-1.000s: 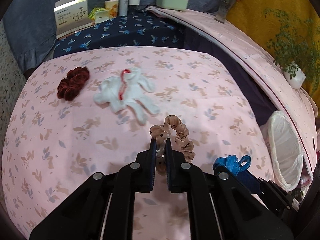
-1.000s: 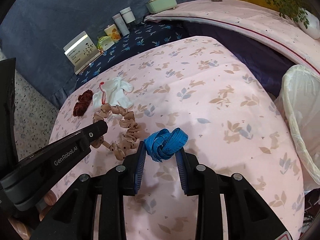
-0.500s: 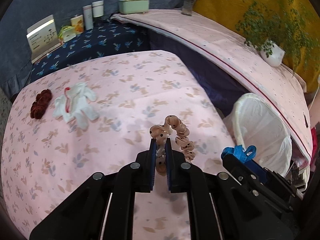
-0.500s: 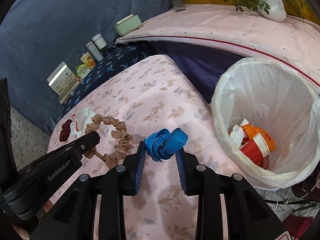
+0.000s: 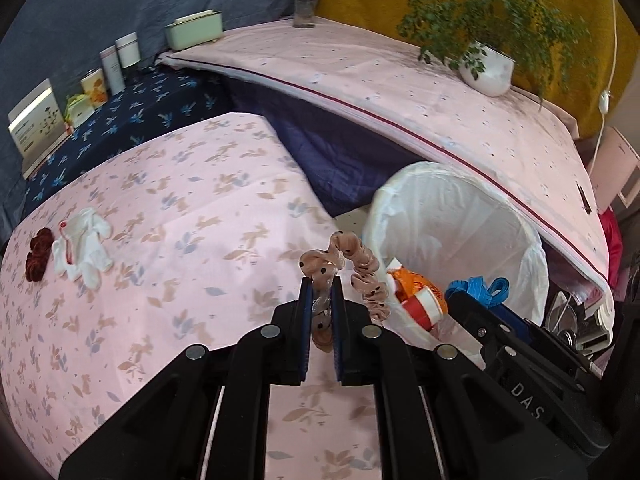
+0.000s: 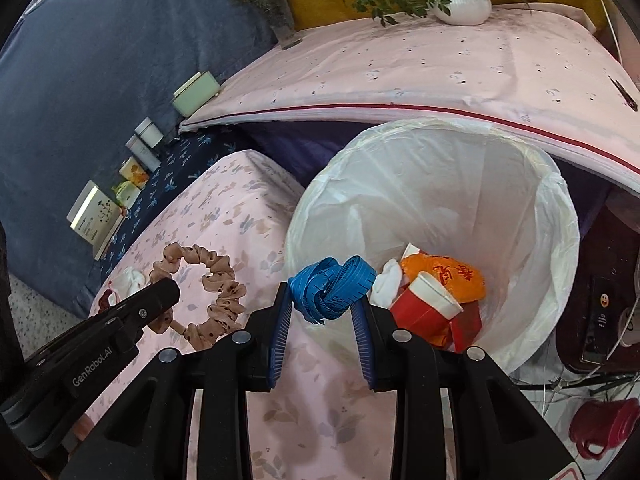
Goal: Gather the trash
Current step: 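Carry hair tie and scrunchie over the wastebasket and open both tools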
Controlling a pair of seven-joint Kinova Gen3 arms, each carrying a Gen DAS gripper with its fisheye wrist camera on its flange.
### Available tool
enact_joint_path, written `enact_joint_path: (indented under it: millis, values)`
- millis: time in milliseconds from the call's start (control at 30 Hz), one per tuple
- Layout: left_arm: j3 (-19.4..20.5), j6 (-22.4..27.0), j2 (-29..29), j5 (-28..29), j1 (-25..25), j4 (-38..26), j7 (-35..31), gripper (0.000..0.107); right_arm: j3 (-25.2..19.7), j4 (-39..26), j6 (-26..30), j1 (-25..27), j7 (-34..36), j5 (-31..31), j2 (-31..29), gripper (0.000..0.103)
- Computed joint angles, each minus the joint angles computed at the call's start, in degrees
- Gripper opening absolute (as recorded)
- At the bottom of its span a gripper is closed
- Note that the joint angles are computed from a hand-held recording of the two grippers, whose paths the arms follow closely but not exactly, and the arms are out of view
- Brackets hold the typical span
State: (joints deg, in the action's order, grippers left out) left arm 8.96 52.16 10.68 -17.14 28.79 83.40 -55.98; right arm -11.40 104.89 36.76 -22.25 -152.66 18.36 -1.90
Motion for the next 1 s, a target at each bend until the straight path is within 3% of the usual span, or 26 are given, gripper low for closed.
enact_joint_path:
  millis: [767, 933, 1000]
  values:
    - [-0.2, 1.7, 8.1, 2.2, 6.5, -9.7, -5.2, 0.009, 2.0, 7.7, -3.9, 9.5, 3.5, -6.2, -5.3, 0.029]
    - [-0.7, 1.2, 8.8, 3.0, 6.8, -10.0, -5.4, 0.013, 1.9, 7.7, -4.2, 9.9, 3.9, -6.6, -4.8, 0.029]
    - [-0.9, 1.0, 8.9, 3.5, 6.7, -9.9, -5.2, 0.022, 2.1, 7.5, -4.3, 9.9, 4.1, -6.8, -4.3, 0.032]
